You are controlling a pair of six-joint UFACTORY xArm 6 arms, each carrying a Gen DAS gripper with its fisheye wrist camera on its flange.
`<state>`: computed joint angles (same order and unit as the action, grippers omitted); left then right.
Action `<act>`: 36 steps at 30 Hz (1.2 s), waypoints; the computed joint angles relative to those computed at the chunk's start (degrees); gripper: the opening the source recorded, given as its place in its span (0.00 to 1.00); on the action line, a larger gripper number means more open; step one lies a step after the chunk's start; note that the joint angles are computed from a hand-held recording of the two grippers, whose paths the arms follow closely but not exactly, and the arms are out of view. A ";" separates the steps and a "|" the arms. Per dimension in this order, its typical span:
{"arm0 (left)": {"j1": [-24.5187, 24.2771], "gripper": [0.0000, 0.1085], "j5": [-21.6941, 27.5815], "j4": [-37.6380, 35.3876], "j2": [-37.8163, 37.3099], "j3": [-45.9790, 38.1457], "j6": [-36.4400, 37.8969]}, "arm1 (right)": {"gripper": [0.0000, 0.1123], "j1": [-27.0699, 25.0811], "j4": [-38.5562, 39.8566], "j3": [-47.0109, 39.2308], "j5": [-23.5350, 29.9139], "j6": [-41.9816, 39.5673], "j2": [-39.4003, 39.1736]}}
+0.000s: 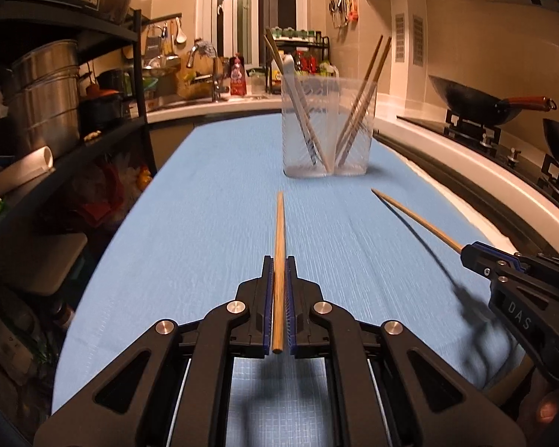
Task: Organize utensils
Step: 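Lift both chopsticks upright and carry them over the clear holder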
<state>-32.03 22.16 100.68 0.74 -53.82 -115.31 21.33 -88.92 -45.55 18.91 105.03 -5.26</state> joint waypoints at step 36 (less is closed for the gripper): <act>6.90 0.06 -13.60 -72.60 0.75 -14.83 75.77 | 0.05 -2.93 50.60 -16.90 -4.36 -60.57 -2.59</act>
<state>-25.13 8.56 28.08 1.49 -68.65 -39.54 18.40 -38.32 -62.44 14.55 44.46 -7.85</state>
